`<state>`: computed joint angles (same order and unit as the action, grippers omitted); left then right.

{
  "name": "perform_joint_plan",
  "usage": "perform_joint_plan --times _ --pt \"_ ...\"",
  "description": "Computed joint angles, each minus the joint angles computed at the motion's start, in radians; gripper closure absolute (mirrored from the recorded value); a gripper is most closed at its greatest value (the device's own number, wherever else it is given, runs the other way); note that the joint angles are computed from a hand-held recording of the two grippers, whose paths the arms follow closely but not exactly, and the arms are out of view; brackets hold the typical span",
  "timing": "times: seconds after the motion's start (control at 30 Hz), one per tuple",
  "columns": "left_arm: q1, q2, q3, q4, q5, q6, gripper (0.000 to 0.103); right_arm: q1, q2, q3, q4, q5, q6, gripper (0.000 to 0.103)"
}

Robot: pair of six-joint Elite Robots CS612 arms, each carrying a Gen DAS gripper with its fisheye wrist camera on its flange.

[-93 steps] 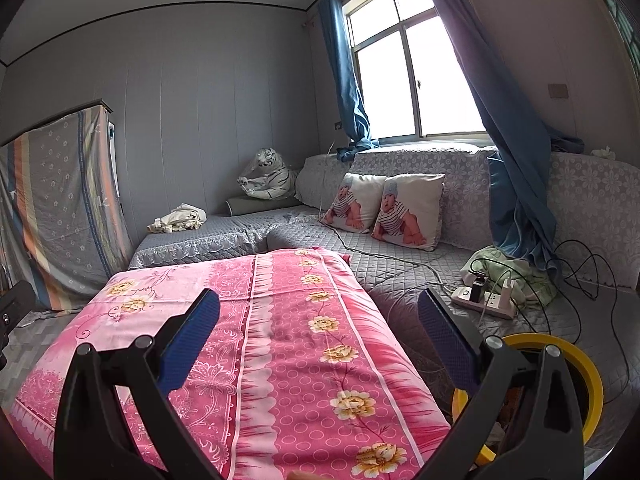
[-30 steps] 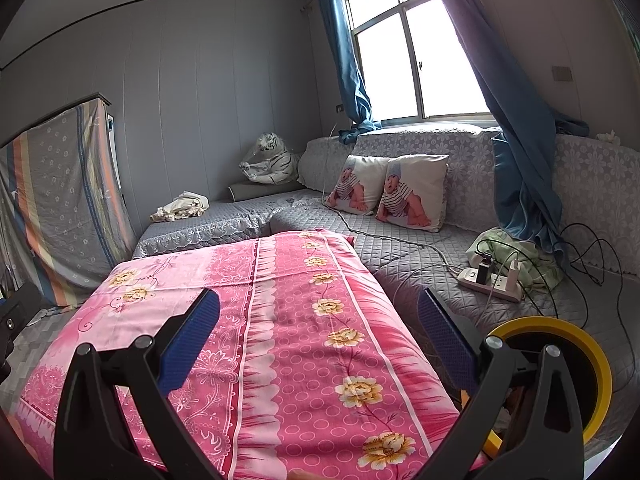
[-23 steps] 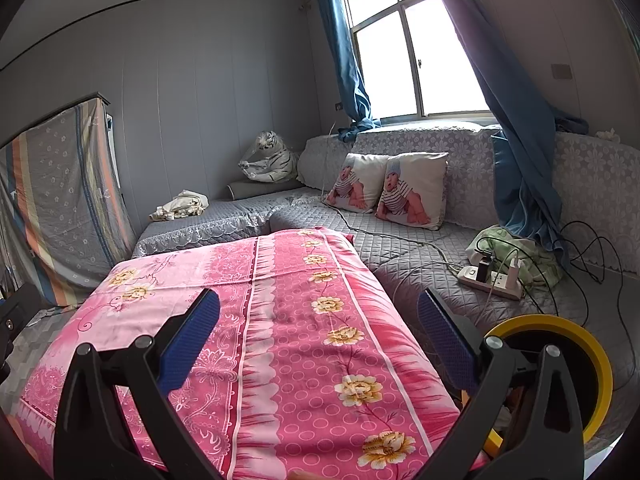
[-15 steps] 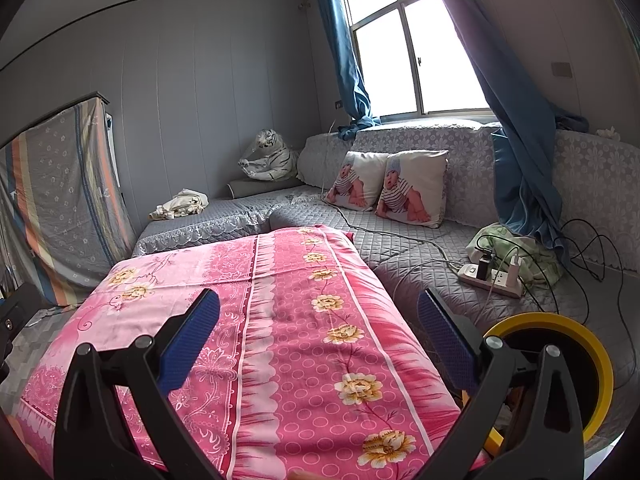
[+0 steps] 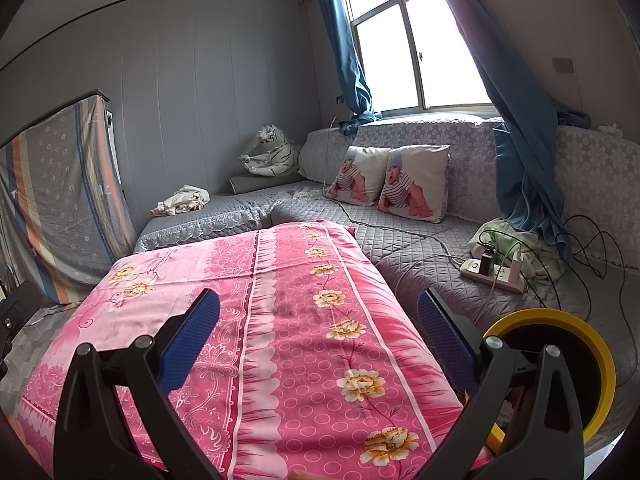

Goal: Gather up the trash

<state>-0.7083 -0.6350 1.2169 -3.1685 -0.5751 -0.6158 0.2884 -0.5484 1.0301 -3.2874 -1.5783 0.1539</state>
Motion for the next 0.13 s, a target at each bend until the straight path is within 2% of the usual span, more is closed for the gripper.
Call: perform_joint_plan --times 0.13 --pt "0.000 0.001 -0.003 0.005 -0.001 0.002 0.008 0.000 0.001 0.000 -0.001 -0.001 0.000 0.008"
